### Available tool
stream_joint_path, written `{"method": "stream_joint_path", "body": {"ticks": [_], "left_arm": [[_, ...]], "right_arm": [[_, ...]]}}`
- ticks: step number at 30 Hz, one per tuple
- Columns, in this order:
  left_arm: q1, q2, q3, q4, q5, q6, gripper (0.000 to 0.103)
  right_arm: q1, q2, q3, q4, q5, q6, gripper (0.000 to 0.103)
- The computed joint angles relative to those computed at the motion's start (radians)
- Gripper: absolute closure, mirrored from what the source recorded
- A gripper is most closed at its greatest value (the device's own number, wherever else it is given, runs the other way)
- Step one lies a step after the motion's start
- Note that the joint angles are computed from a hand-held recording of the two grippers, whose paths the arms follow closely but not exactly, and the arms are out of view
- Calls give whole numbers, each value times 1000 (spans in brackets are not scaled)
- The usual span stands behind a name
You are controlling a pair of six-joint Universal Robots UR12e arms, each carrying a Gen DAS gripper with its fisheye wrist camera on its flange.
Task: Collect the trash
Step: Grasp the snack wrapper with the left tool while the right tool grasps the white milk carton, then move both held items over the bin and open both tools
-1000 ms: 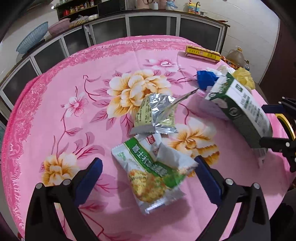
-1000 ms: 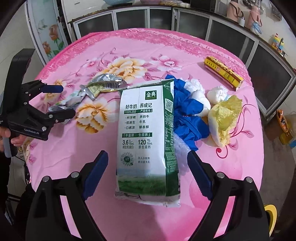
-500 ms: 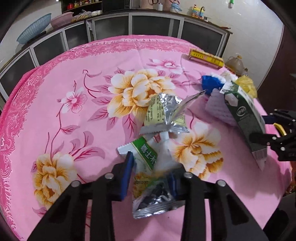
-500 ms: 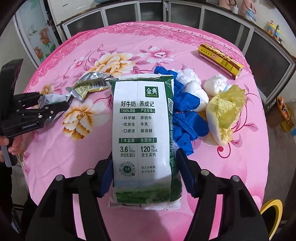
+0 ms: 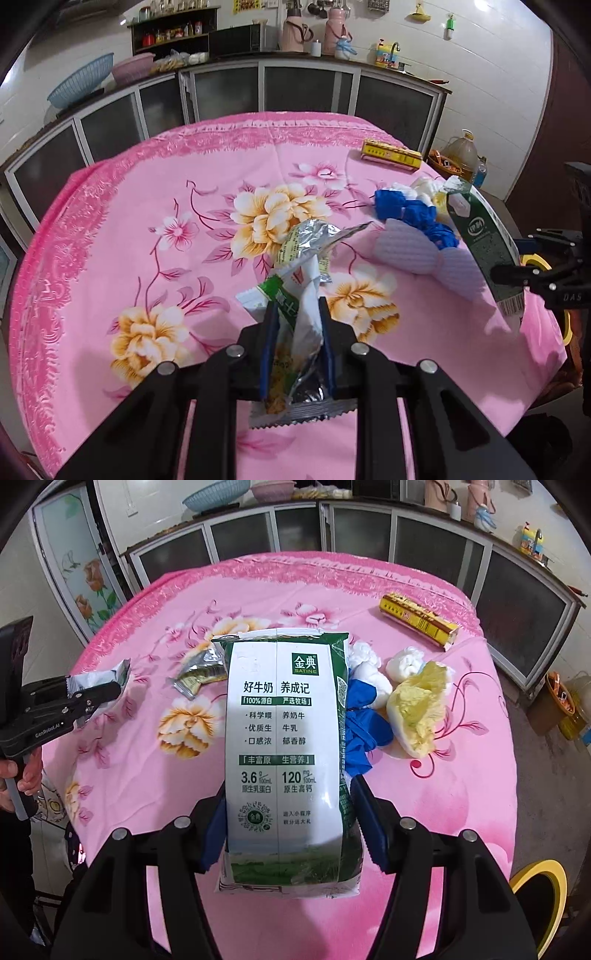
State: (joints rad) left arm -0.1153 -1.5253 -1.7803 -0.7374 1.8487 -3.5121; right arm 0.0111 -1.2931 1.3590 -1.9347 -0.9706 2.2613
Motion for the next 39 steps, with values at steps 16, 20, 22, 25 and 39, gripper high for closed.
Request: {"method": "stream_joint_path", "body": {"ticks": [16,20,22,25,39], "left_arm": [[-100,-9,39,19,56,-5,83],[-118,-36,66,25,36,9,83],[-130,-55,85,27,29,16,83],[-145,-81,115,36,13,34,84],[-211,-230,280,55,-79,132,83]], "right_arm": [[-94,-45,34,40,89,14,44],[-120,-50,41,33,100,27,44],[-132,-51,45,27,104,35,44],[-153,-53,52,14,107,51,44],[-251,-30,64,-73,120,181,44]]}}
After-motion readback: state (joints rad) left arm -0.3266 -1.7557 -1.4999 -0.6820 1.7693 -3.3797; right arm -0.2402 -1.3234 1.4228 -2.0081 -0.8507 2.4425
